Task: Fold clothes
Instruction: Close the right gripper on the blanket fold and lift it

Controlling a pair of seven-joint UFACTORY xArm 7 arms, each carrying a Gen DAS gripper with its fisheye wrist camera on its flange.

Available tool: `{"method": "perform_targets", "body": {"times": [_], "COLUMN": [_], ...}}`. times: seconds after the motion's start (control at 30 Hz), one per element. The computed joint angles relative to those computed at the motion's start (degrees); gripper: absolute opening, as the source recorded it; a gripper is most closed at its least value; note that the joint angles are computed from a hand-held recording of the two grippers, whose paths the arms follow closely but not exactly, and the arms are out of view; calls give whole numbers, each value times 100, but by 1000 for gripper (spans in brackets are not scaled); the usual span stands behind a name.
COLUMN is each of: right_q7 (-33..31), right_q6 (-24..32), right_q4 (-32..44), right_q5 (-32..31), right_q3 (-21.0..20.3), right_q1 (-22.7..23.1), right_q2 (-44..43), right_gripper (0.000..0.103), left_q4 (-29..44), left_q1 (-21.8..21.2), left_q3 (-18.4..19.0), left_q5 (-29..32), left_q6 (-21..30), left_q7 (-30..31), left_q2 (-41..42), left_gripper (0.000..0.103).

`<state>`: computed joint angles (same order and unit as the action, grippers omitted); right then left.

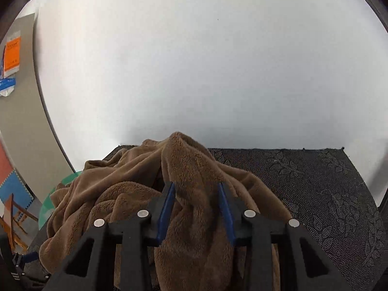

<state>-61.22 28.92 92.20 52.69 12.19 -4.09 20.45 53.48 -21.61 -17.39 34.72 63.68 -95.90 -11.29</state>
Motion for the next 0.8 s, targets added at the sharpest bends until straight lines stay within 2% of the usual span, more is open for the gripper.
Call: {"method": "perform_targets", "body": {"times": [0.1,0.2,0.33,0.43,0.57,0.8], "right_q7": [433,964,1274,1430,1409,1793], "right_q6": [173,650,889,1067,1198,1522], "right_q4": [598,1204,1489,1593,1714,2215], "right_q5": [-541,-1268,-1823,-1934,-1769,-1774], "right_q3": [-92,-171,-114,-43,118,109], "right_q1": [189,300,318,234,46,4], "right_q2": [412,833,1130,1262,1366,1621], "right_gripper": [39,39,39,40,41,43], "left_q4": [62,-31,140,131,92,65], "left_q1": [-18,-16,-79,-93,-76,-66], "left_q3": [-24,19,-41,-36,-15,-9], "left_q5": [7,16,-35,-45,-33,-28], "left_q6": [60,-36,102,117,85,76], "left_q7": [-4,-2,-23,-9,3,8], "left_q2": [44,0,50,26,14,4], "left_gripper": [103,103,103,103,103,103]}}
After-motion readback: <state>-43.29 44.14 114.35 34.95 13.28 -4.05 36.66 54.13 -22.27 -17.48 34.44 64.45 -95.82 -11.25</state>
